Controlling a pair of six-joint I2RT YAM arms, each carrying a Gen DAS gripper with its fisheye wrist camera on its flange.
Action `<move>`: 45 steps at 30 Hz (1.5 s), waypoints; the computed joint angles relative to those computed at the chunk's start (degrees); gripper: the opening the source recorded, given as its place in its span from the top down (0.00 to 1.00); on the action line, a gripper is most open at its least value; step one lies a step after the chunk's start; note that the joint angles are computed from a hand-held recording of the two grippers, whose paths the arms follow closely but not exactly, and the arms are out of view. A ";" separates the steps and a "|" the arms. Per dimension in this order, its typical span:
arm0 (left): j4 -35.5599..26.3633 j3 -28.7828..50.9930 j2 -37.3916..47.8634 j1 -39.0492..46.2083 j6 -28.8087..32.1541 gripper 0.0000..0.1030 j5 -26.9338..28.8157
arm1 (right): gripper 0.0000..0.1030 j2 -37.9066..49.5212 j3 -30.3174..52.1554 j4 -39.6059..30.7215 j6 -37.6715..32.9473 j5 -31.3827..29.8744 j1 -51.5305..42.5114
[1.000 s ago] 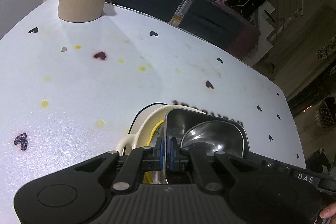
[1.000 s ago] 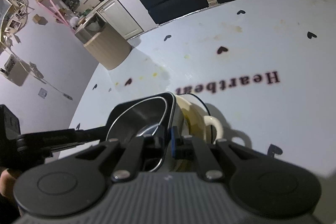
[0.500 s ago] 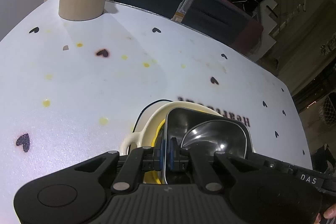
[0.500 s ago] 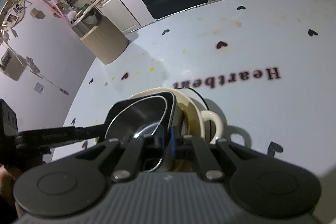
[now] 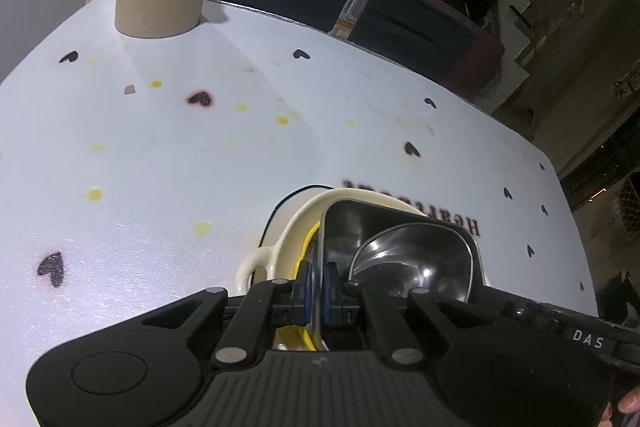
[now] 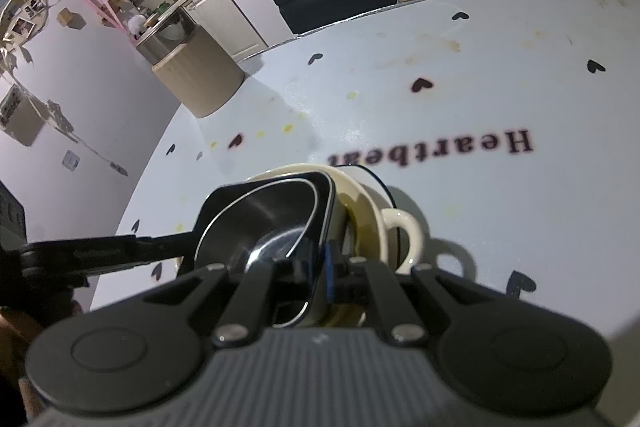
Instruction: Organize plates and bowls
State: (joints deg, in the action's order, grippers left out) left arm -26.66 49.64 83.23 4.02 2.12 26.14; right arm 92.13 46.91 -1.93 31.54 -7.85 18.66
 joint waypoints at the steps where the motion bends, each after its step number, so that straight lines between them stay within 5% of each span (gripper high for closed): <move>1: -0.14 -0.08 -0.19 0.10 0.07 0.93 0.06 | 0.88 -0.09 0.19 -0.46 -0.28 0.25 0.11; 6: -1.19 -0.83 -2.95 -0.06 1.15 0.90 -1.75 | 0.86 -1.72 0.05 -1.88 -1.48 2.69 0.62; 11: -2.85 -2.71 -9.11 0.16 1.81 0.65 -2.84 | 0.75 -5.26 -1.31 -2.88 -2.06 7.51 1.81; 16: -5.63 -4.92 -18.36 0.89 3.09 0.39 -2.90 | 0.43 -11.55 -4.89 -2.51 -0.29 14.89 5.81; 20: -8.82 -5.93 -26.47 3.04 4.90 0.18 -0.84 | 0.33 -16.20 -6.62 -3.66 0.27 22.15 10.45; 26: -14.06 -6.84 -37.17 9.37 7.68 0.01 4.07 | 0.22 -24.00 -8.76 -6.79 2.20 34.04 18.34; 35: -24.54 -9.17 -48.13 20.39 17.62 0.00 12.19 | 0.00 -31.62 -14.34 -11.07 9.47 51.02 32.99; 45: -36.73 -11.82 -55.53 35.74 35.31 0.00 21.33 | 0.00 -30.59 -15.01 -20.44 22.00 66.40 45.65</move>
